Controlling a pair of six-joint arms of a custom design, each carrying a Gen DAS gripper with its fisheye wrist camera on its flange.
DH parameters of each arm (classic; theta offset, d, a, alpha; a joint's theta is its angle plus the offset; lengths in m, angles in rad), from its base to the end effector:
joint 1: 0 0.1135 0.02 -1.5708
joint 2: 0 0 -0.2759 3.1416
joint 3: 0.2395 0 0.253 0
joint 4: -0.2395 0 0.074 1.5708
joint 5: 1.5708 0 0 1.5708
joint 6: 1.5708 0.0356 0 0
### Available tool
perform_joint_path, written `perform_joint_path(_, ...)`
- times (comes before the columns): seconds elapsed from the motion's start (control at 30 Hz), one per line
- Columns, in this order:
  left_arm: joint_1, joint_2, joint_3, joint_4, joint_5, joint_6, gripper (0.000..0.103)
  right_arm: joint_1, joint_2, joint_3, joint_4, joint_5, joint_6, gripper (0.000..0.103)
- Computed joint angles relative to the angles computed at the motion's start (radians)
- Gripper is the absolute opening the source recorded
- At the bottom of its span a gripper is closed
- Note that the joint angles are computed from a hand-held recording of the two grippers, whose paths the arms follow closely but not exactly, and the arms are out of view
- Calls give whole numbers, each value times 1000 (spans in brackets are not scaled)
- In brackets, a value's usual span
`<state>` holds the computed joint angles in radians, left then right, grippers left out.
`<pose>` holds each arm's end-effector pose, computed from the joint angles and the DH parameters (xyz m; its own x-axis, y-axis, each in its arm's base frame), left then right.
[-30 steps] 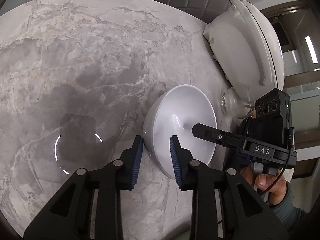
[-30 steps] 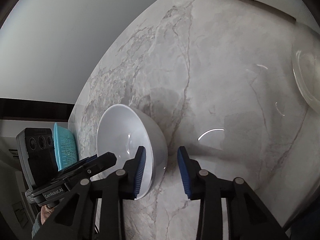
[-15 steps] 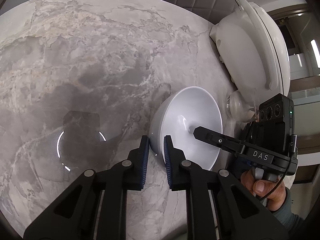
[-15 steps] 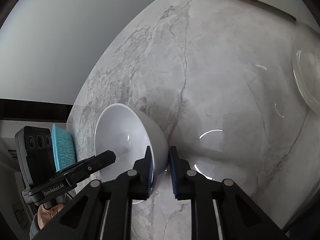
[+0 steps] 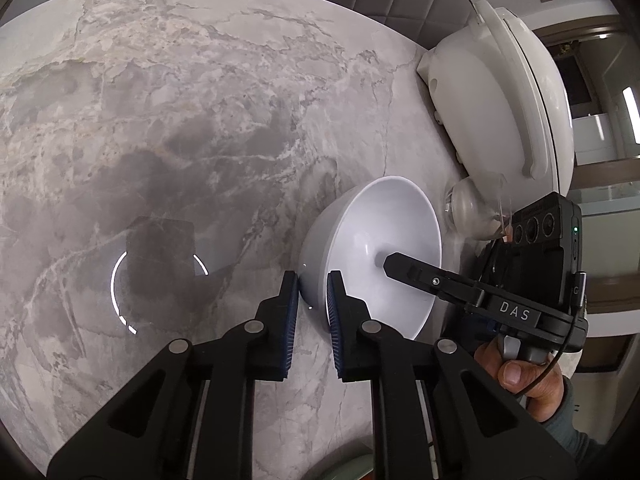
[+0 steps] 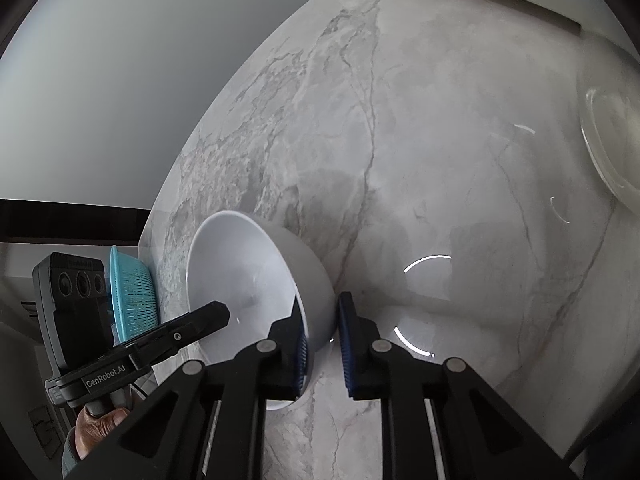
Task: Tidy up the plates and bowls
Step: 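Lift the white bowl with both tools and carry it over the orange bowl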
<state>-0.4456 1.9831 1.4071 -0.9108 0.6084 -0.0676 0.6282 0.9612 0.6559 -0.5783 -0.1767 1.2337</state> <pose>0.3323 -0.1813 0.1799 -0.9239 0.3799 -0.0452 0.3353 0.7471 -0.5739 0.1449 0.1130 0.2388 -0.8380 0.5396 -0.0816 0.3691 0.6705 0.6436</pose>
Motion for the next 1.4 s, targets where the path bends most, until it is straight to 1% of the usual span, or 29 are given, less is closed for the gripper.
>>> perform_joint_path(0.37, 33, -145, -73, -77, -5, 3, 13, 115, -20, 66, -67, 69, 65, 17)
perform_joint_path(0.63, 49, -322, -142, -176, -6, 14, 13, 266, -56, 133, -149, 156, 152, 16)
perform_joint_path(0.8, 51, -450, -198, -246, 7, 14, 13, 435, -63, 196, -231, 262, 252, 16)
perform_joint_path(0.97, 51, -578, -239, -327, 18, 18, 13, 638, -52, 255, -305, 381, 382, 16)
perform_joint_path(1.2, 55, -735, -278, -454, 21, 35, 13, 913, 19, 347, -397, 540, 590, 16)
perform_joint_path(1.4, 37, -844, -304, -535, 27, 36, 13, 1084, 101, 434, -468, 629, 752, 16)
